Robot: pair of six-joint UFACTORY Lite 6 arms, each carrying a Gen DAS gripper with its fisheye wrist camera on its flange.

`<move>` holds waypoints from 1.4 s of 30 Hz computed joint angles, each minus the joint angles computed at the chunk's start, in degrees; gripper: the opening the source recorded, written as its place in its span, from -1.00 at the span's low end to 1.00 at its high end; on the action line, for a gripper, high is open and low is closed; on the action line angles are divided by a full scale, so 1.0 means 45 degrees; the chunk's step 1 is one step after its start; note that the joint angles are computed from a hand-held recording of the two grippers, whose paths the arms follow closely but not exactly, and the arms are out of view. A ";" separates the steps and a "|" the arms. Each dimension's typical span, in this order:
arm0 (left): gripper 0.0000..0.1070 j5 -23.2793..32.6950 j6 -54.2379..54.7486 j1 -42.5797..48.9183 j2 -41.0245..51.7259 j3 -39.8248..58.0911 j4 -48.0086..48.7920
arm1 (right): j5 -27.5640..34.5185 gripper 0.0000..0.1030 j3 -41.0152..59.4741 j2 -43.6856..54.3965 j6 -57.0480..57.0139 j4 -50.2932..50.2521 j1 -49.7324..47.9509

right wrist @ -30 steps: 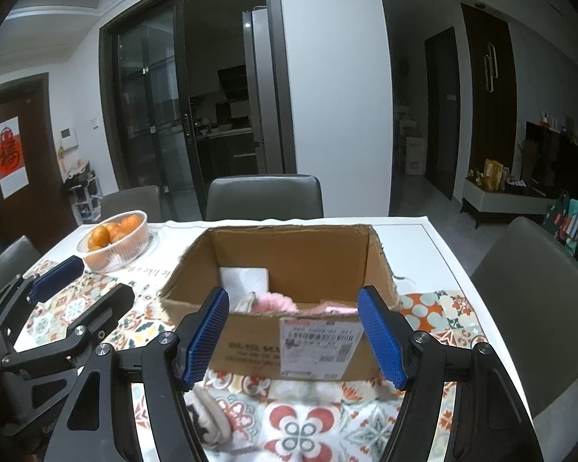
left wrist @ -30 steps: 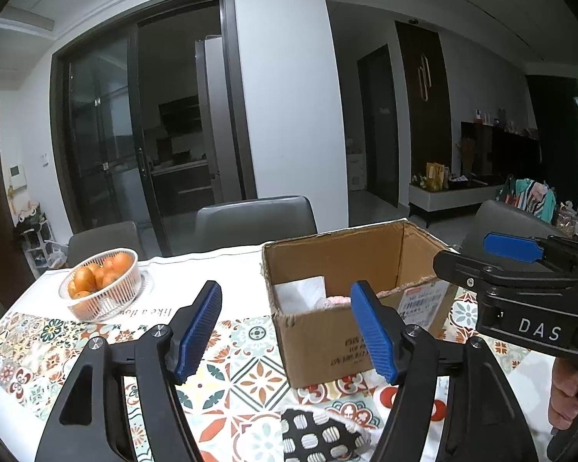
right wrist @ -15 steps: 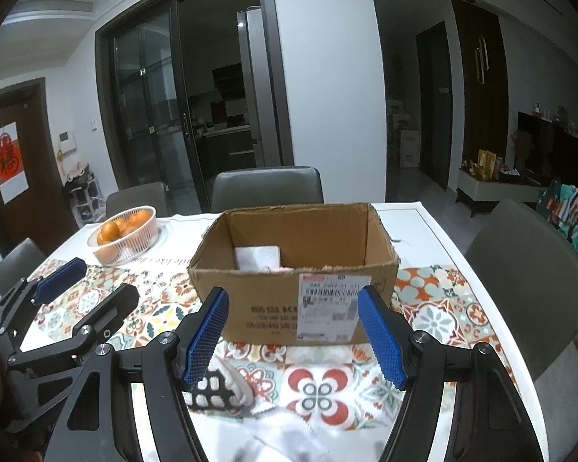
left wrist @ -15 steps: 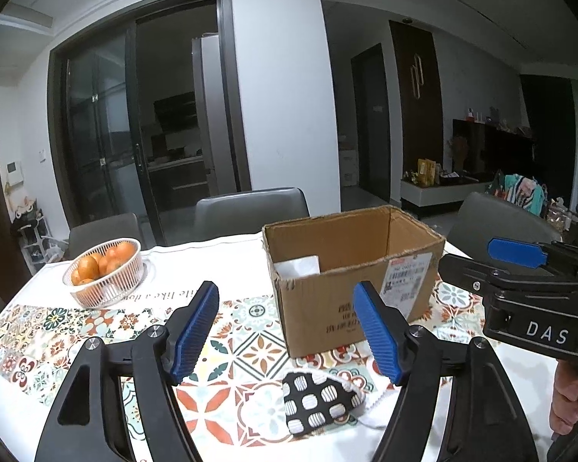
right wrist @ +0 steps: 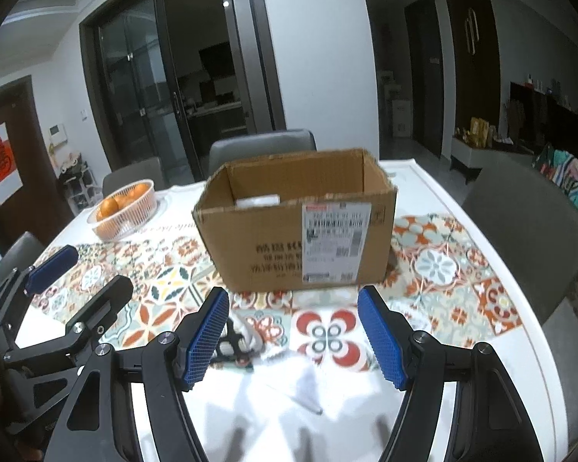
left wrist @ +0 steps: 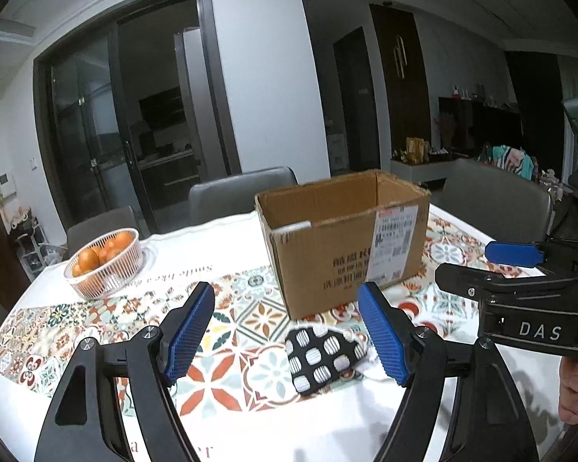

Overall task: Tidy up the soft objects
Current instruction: 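Withdraw both tools from the box toward the patterned mask and white cloth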

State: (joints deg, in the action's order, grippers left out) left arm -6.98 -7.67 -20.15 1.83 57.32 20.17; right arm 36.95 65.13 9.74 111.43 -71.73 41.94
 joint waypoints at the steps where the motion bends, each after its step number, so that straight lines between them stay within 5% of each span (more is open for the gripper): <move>1: 0.43 -0.0012 -0.0356 0.0039 -0.0007 -0.0098 0.0380 | -0.0027 0.37 -0.0059 0.0040 -0.0019 0.0105 0.0051; 11: 0.43 -0.0147 -0.3113 0.0211 0.0323 -0.0835 0.3671 | -0.1010 0.37 -0.0694 0.0639 -0.0020 0.1060 0.0036; 27: 0.43 -0.0017 -0.2442 0.0493 0.3599 0.0495 0.3899 | -0.2820 0.37 0.0586 0.3608 -0.1965 0.2689 -0.0792; 42: 0.49 -0.0758 -1.1038 0.0763 0.6612 0.3185 1.3469 | -0.3412 0.37 0.1671 0.5367 -0.2409 0.2465 -0.1459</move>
